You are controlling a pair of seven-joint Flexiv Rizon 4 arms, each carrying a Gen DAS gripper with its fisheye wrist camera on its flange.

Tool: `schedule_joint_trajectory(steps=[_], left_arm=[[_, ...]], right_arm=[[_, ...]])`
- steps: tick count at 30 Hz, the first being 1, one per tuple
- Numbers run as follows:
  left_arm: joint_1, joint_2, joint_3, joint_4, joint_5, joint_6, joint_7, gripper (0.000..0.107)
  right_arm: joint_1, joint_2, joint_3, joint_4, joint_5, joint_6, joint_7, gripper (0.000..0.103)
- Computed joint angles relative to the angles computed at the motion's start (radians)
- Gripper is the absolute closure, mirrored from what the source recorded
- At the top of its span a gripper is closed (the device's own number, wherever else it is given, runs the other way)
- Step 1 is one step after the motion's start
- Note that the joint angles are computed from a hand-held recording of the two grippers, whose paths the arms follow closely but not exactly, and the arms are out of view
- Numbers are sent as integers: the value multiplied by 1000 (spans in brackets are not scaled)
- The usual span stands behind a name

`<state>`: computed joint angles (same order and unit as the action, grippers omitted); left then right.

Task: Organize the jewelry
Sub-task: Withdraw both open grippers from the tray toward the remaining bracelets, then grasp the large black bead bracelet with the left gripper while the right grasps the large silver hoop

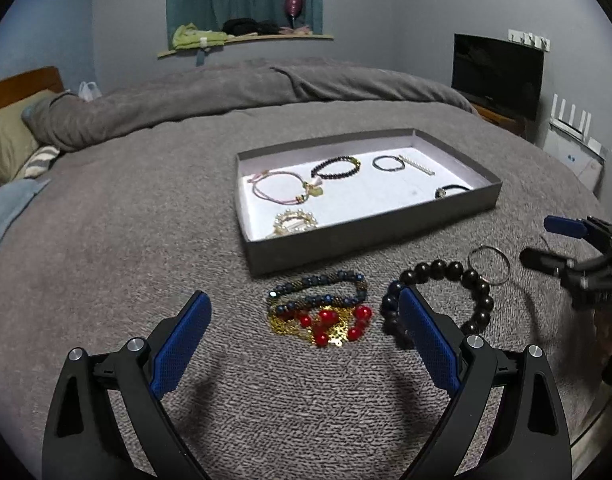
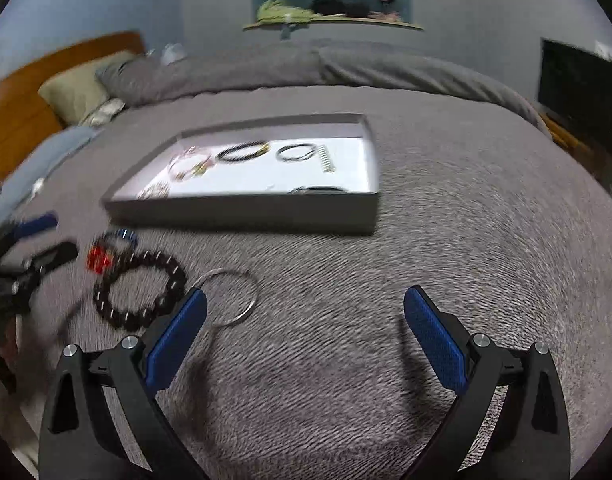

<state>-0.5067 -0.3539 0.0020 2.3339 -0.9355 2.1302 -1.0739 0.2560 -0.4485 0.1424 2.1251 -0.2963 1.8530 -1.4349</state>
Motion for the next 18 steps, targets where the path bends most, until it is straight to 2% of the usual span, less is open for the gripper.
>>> schedule_joint_trajectory(steps=[4, 6, 10, 13, 15, 18], left_arm=[[18, 5, -6, 3, 46, -19, -26, 12], [15, 4, 0, 1, 59, -25, -26, 12], [20, 7, 8, 1, 84, -39, -40, 12], [25, 8, 14, 1, 109, -52, -58, 12], [24, 8, 19, 0, 120, -56, -65, 12], [64, 16, 5, 9, 196, -68, -114, 12]], right_arm=[[58, 4, -38, 19, -19, -6, -61, 8], [86, 4, -55, 22, -16, -19, -82, 19], [97, -9, -51, 6, -7, -28, -94, 26], [106, -17, -53, -8, -3, -41, -96, 35], [137, -18, -80, -9, 7, -34, -103, 47], [139, -18, -79, -10, 10, -36, -113, 52]])
